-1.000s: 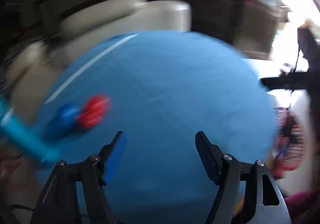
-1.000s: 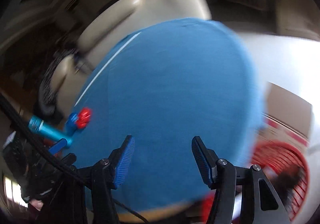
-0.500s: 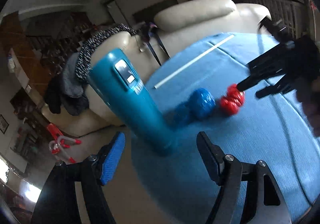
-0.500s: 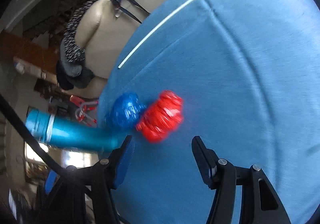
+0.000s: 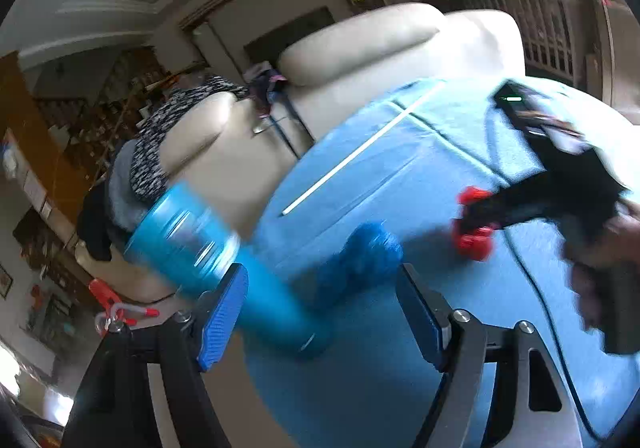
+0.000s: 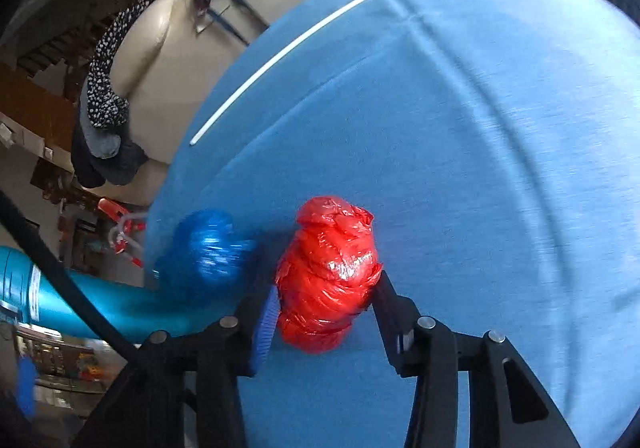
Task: Collect trash
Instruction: 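Grasp the red wrapped bundle with the right tool while the left grasps the blue bundle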
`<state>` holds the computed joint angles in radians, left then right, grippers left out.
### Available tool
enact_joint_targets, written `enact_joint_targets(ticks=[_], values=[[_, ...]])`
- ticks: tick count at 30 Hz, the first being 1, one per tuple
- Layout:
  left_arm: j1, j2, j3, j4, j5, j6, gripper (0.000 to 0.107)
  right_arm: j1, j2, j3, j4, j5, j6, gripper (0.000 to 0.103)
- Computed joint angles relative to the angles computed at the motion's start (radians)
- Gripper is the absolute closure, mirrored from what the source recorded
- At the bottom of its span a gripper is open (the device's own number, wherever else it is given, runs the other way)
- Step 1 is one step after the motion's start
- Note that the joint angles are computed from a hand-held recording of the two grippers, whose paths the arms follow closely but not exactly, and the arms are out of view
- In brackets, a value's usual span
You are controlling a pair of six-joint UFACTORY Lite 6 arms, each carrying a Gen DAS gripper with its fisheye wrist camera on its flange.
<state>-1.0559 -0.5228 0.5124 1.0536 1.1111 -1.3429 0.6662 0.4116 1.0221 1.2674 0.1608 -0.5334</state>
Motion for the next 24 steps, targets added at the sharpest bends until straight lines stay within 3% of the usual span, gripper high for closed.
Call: enact_joint_targets(ticks=[3, 6, 9, 11, 16, 21, 24], values=[[0.178, 0.290, 0.234, -0.026, -0.186, 0.113, 0.030, -0.076, -0.169, -0.201, 0.205, 0.006, -0.262, 0.055], [0.340, 0.603, 0.544, -0.199, -0.286, 0.386, 0.030, -0.210, -0.348, -0.384, 0.226, 0.052, -0.375, 0.055], [0.470, 0.849, 0.840, -0.464, -0.236, 0.684, 0.030, -0.356, -0.605, -0.590, 0.071, 0.110, -0.310, 0.055], [0.539, 0.945, 0.956, -0.538, -0.174, 0.775, 0.030, -0.489, -0.761, -0.696, -0.050, 0.175, -0.279, 0.055], [0.591, 1.002, 0.968, -0.497, -0.113, 0.759, 0.030, -0.894, -1.028, -0.845, -0.201, 0.440, -0.381, 0.055], [0.626, 1.086, 0.965, -0.511, -0.109, 0.717, 0.030, -1.058, -1.040, -0.884, -0.160, 0.561, -0.541, 0.055], [0.636, 1.108, 0.950, -0.558, -0.146, 0.731, 0.030, -1.062, -1.100, -0.909, -0.173, 0.564, -0.544, 0.055]])
